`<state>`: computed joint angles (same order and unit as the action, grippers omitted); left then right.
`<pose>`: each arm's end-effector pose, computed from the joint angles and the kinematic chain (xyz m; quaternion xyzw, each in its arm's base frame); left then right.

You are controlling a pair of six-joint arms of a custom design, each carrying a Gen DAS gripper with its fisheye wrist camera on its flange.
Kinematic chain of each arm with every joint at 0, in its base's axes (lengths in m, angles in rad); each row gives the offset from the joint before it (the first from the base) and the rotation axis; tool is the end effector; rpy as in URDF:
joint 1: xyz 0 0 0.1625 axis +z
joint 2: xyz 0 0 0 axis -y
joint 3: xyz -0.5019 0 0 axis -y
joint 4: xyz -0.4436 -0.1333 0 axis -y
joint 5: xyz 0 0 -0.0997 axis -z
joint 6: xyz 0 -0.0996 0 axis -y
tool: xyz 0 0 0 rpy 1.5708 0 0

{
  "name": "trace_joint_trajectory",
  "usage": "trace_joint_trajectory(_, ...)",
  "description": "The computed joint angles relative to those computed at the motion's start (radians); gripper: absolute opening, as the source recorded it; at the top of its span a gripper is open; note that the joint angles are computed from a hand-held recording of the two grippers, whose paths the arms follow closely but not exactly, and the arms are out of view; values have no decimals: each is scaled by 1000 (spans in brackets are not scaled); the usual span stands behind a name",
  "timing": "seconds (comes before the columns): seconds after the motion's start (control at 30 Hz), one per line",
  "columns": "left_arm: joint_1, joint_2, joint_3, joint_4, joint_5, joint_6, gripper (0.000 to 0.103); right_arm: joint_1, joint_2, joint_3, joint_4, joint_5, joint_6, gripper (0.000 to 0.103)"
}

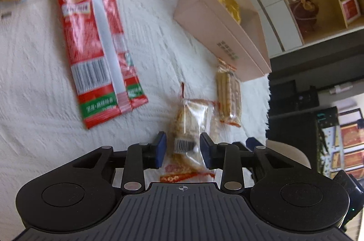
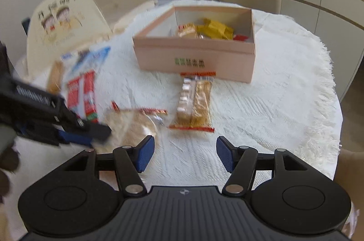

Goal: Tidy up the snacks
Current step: 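Carry the cookie packet into the pink box with left while right grasps the wafer bar and drops it in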

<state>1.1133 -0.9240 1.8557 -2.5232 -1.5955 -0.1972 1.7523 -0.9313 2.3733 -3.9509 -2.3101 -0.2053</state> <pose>-0.1780 -0.6578 0.1095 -0.1299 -0.9914 0.0058 0.0150 0.1508 -0.4551 0.1622 -0.0004 -0.8476 0.4176 0.3273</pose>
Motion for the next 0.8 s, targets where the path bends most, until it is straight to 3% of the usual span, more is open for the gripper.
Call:
trace_joint_trajectory(0.07,12,1,9,-25,-26,-19,36,-7,-12,5,28,39,10,62)
trace_joint_trajectory(0.17,9,3,12,-41,-28,-13,37,-8,14,-15,66,0,-2,62)
trace_joint_trajectory(0.3,-3,19,12,-72,-18,30,37,-19,12,2,42,18,10,62)
trace_joint_trajectory(0.47,-6,58,10,-138,-58,59,41,-36,4,17,23,34,24,62)
trace_joint_trajectory(0.57,-28,54,5,-96,-36,84,44,-44,1,25,9,51,25,62)
trace_joint_trajectory(0.6,-38,50,0,-62,-29,91,41,-44,1,26,9,50,22,62)
trace_joint_trajectory(0.67,-59,35,13,-43,-2,119,26,-36,2,23,15,42,16,62)
trace_joint_trajectory(0.8,-83,-24,58,-60,50,102,23,-18,-31,13,99,44,-24,63)
